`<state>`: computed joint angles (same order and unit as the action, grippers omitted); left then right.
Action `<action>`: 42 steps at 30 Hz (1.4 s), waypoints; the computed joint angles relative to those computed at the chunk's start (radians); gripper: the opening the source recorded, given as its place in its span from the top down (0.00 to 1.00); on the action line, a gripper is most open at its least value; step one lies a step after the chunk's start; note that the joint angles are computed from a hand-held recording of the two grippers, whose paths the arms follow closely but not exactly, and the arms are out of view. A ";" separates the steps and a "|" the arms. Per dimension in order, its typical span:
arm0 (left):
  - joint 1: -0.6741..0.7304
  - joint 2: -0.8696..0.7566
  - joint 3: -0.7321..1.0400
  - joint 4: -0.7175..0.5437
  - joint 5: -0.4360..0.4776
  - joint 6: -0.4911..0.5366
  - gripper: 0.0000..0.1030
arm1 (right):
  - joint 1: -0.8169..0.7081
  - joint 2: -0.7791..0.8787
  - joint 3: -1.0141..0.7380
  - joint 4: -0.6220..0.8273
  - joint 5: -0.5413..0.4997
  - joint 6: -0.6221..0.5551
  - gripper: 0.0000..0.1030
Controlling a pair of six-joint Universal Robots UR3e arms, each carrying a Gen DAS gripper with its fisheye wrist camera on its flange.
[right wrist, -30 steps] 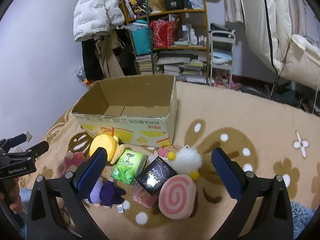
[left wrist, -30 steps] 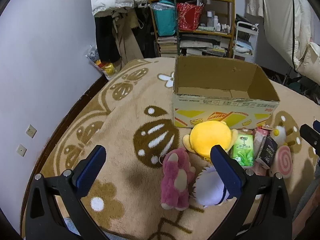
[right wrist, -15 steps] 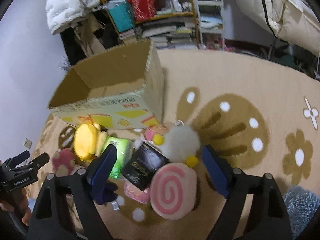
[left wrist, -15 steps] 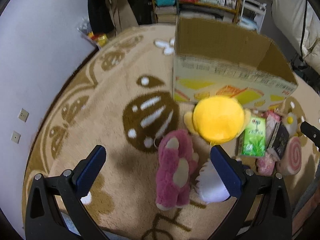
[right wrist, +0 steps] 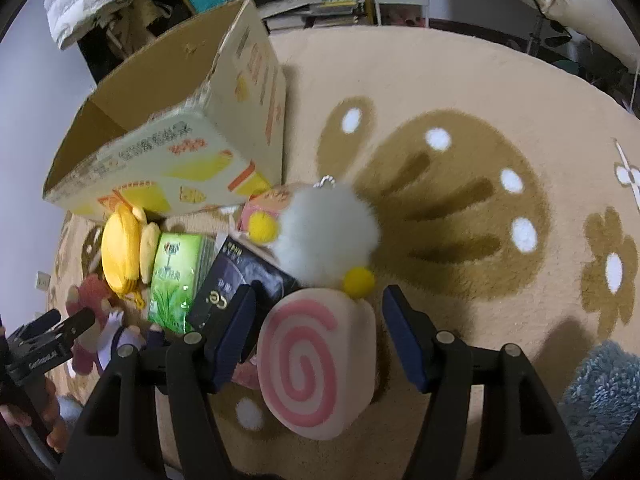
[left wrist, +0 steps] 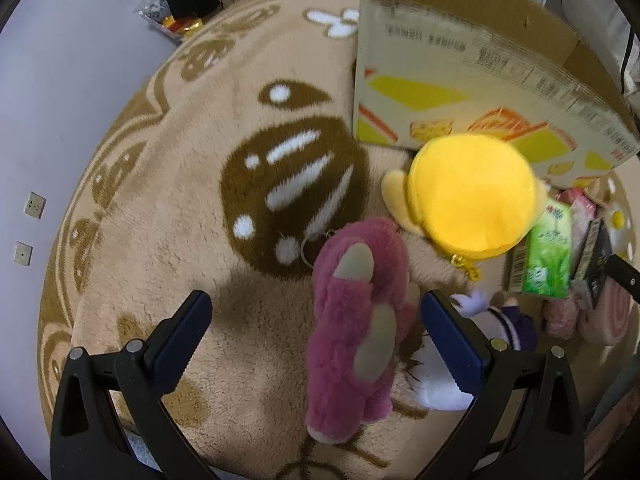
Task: Organize soft objects
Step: 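Grasp the pink swirl cushion with the right tool while the left tool grasps the pink bear, then lift the swirl cushion and pink bear and carry both over the cardboard box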
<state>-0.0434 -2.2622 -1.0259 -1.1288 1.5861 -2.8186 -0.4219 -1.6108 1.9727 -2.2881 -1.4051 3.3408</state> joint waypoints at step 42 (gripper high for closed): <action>0.036 0.246 -0.296 0.222 -0.193 0.020 0.65 | 0.058 -0.171 0.086 -0.152 0.035 -0.032 0.74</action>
